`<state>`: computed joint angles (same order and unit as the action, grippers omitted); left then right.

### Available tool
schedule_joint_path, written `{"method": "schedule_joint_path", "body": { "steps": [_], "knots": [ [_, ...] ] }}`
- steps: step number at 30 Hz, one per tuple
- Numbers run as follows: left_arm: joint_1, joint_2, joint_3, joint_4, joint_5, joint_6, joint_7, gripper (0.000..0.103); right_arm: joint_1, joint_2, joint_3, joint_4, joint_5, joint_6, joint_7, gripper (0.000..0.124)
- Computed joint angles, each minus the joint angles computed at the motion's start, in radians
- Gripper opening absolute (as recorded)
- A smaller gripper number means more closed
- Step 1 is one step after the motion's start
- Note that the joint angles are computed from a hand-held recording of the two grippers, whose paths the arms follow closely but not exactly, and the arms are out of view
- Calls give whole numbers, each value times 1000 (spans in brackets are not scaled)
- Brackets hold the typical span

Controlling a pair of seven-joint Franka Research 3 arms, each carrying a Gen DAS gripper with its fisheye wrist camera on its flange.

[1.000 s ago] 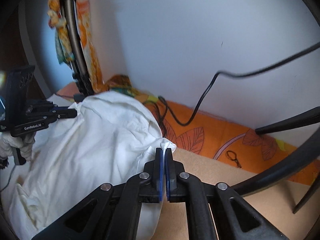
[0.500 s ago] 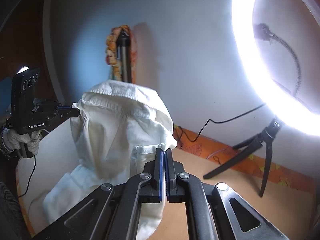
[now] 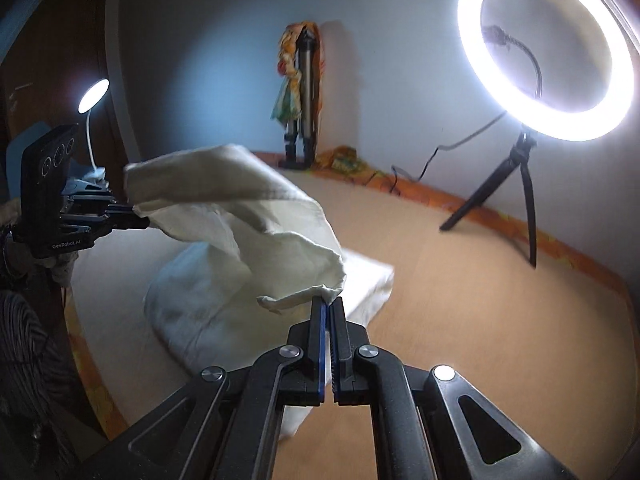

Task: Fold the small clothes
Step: 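Lift the collar end with both grippers and fold it over onto the hem bundle, then open both grippers and release the folded shirt onto the bed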

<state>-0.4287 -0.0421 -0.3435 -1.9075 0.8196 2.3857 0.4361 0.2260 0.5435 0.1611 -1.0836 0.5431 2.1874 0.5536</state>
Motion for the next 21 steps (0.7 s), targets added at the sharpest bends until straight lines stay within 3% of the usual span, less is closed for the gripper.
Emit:
{"method": "schedule_joint_path", "body": {
  "steps": [5,10,12,14,18,21],
  "knots": [
    [-38,20,-22,-7,-70,-91,105,3,-4,-124,-10,-246,-1,106,-91,0],
    [-60,-34,-26,-40,-189,-129,224,3,-6,-190,-39,-320,-75,63,-186,0],
    [-60,-61,-34,-41,-183,-135,207,3,-28,-195,-39,-293,-35,13,-188,3],
    [-47,-72,-44,-17,-117,-129,137,3,-39,-192,-31,-265,28,21,-182,12],
    [-20,15,-25,84,-49,-42,111,6,-9,-104,-18,-127,53,-1,-96,15],
    [-6,76,10,105,-144,29,147,6,32,-28,-17,-42,-8,-21,-37,15]
  ]
}}
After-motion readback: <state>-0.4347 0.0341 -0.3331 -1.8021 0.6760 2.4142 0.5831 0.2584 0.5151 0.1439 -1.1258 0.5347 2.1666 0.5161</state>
